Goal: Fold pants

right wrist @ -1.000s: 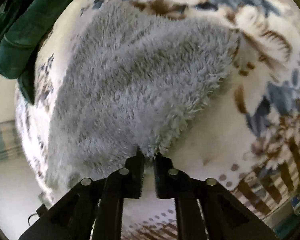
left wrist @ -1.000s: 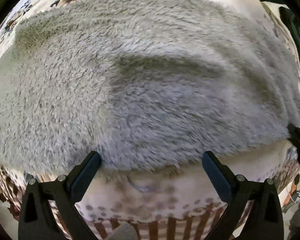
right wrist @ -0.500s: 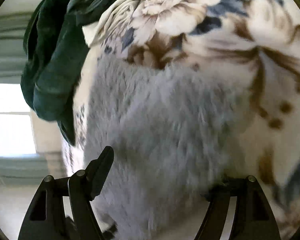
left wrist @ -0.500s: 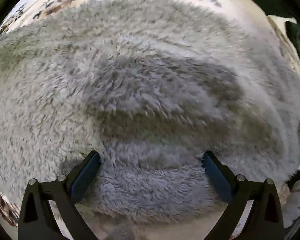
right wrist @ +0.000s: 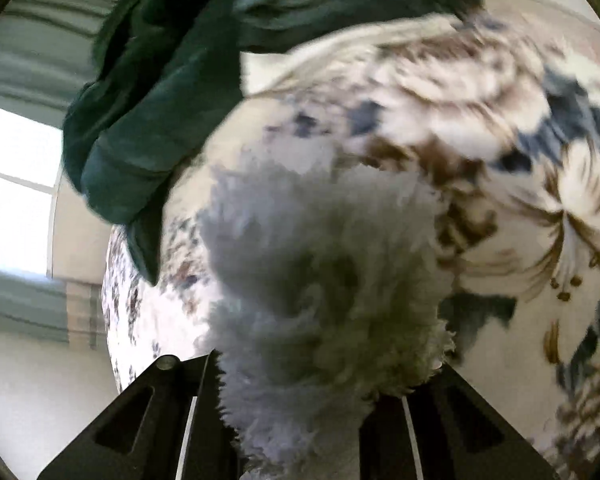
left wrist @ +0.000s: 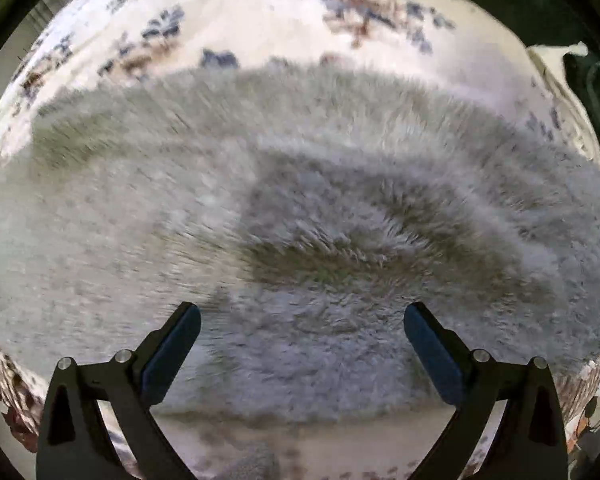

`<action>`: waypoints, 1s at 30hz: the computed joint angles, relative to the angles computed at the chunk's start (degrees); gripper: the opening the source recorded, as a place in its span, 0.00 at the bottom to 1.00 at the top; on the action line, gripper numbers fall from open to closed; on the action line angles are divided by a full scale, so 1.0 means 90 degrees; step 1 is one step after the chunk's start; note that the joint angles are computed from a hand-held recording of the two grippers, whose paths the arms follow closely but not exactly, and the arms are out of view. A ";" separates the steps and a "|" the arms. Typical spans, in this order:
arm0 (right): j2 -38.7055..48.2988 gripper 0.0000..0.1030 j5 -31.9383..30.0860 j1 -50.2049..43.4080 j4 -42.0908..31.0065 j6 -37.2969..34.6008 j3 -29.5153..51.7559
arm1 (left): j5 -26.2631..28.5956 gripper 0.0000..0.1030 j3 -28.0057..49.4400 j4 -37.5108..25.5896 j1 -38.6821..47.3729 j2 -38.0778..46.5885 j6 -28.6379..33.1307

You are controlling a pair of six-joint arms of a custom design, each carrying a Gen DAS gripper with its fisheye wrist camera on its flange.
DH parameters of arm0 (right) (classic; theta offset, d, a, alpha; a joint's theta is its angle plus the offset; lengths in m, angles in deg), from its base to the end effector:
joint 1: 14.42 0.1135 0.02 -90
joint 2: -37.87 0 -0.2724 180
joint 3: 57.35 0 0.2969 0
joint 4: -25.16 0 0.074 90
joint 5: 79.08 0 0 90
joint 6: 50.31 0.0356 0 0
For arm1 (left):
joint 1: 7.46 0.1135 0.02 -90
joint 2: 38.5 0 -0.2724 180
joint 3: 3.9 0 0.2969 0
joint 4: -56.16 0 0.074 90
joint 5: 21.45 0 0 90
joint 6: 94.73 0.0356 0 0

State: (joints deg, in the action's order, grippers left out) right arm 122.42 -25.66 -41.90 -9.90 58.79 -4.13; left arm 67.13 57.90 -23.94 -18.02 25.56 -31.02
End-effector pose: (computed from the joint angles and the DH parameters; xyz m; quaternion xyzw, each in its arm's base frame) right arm 0.2660 -0.1145 0.1363 0.3085 0.8791 0.2922 0.2162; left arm 0.2087 -0.0380 0.2381 -0.1373 0.9882 -0.0093 0.0671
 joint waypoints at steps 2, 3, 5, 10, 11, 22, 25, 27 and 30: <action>-0.0563 0.16 0.0215 0.0377 -0.0311 0.0082 0.0037 | -0.0035 1.00 0.0205 -0.0330 0.0235 -0.0267 0.0258; -0.0754 0.16 0.0278 0.0543 -0.0434 0.0117 0.0094 | -0.0019 1.00 0.0169 -0.0494 0.0520 -0.0551 0.0557; -0.1480 0.16 0.0578 0.0996 -0.0836 0.0198 0.0080 | -0.0061 1.00 0.0299 -0.0779 0.1084 -0.0830 0.1101; -0.2477 0.15 0.1424 0.2544 -0.1259 0.0751 0.0154 | 0.0445 1.00 0.0945 -0.1058 0.2293 -0.0544 0.2000; -0.2612 0.15 0.1633 0.2976 -0.1297 0.0927 0.0146 | 0.0506 1.00 0.1006 -0.1166 0.2774 -0.0588 0.2391; -0.0573 0.15 0.3523 0.7922 0.0129 0.2549 0.0453 | 0.0822 1.00 0.1346 -0.1066 0.7295 0.0432 0.5573; 0.0541 0.16 0.3806 0.8701 0.0363 0.2480 0.0816 | 0.0647 1.00 0.1358 -0.0913 0.8244 0.0820 0.6049; 0.1464 0.20 0.3851 0.9134 0.0016 0.2235 0.1429 | 0.0550 1.00 0.1408 -0.0857 0.8653 0.1052 0.6156; 0.1898 0.45 0.3862 0.9487 -0.0545 0.1739 0.2009 | 0.0599 1.00 0.1623 -0.0910 0.8960 0.1373 0.6107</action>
